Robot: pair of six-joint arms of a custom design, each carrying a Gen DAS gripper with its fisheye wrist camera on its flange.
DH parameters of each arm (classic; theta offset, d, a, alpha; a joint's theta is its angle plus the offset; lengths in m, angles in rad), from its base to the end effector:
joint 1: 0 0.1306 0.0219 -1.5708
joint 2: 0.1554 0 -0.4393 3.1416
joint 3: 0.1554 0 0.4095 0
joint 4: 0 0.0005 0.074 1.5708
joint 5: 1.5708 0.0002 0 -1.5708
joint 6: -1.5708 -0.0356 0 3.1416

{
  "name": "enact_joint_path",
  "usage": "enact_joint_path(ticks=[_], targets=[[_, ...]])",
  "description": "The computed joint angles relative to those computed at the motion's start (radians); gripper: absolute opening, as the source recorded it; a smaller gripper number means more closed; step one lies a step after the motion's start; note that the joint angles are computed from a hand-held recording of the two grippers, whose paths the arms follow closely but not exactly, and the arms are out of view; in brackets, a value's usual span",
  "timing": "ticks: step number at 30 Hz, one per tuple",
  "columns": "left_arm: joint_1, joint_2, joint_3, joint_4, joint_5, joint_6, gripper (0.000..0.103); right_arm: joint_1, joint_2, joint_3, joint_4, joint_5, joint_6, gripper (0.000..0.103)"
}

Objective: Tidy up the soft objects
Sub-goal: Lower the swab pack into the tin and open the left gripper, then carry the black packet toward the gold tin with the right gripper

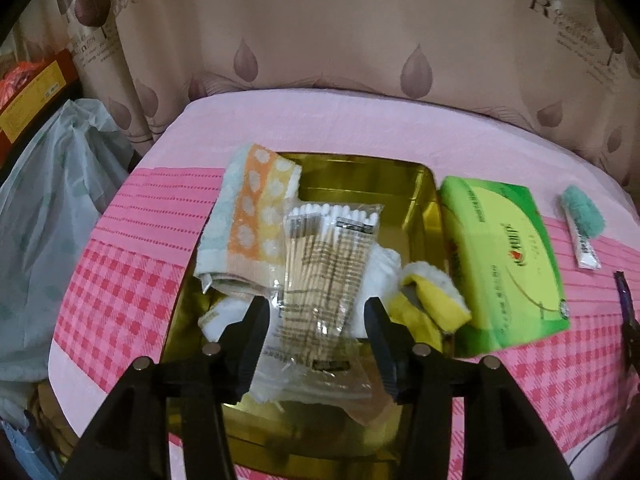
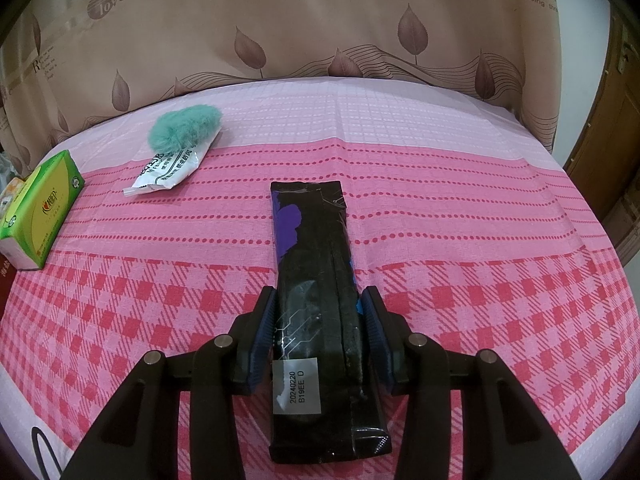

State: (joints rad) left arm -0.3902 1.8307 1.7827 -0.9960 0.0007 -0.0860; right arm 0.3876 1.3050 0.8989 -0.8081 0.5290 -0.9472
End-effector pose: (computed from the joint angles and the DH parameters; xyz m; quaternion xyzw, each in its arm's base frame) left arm 0.6131 -0.2527 0.4181 0.2278 0.9382 -0.0398 0.2573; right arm 0.3644 0.1288 0.3072 0.3069 0.9002 -0.0961 0.2937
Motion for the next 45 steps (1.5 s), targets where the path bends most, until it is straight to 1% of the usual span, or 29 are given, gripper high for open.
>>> enact_joint_path(ticks=[9, 16, 22, 28, 34, 38, 45], targets=[[0.003, -0.092, -0.09, 0.072, -0.016, -0.018, 0.05, -0.001, -0.001, -0.001, 0.0, 0.0, 0.002, 0.042], [0.037, -0.155, -0.167, 0.126, -0.039, -0.033, 0.05, -0.002, -0.002, -0.001, 0.001, -0.001, 0.002, 0.042], [0.083, -0.172, -0.204, 0.144, -0.032, -0.012, 0.05, -0.001, -0.002, -0.002, 0.002, -0.002, 0.002, 0.042], [0.124, -0.184, -0.241, 0.182, -0.031, 0.005, 0.05, 0.001, -0.001, 0.0, -0.001, 0.0, 0.0, 0.042], [0.151, -0.18, -0.236, 0.183, -0.019, 0.03, 0.05, 0.001, 0.001, 0.001, -0.001, -0.001, 0.004, 0.042], [0.156, -0.184, -0.25, 0.205, -0.032, 0.03, 0.05, 0.0, 0.0, -0.001, -0.002, 0.001, 0.01, 0.041], [0.171, -0.162, -0.228, 0.173, -0.015, 0.064, 0.05, -0.001, 0.003, 0.006, -0.02, 0.01, 0.0, 0.037]])
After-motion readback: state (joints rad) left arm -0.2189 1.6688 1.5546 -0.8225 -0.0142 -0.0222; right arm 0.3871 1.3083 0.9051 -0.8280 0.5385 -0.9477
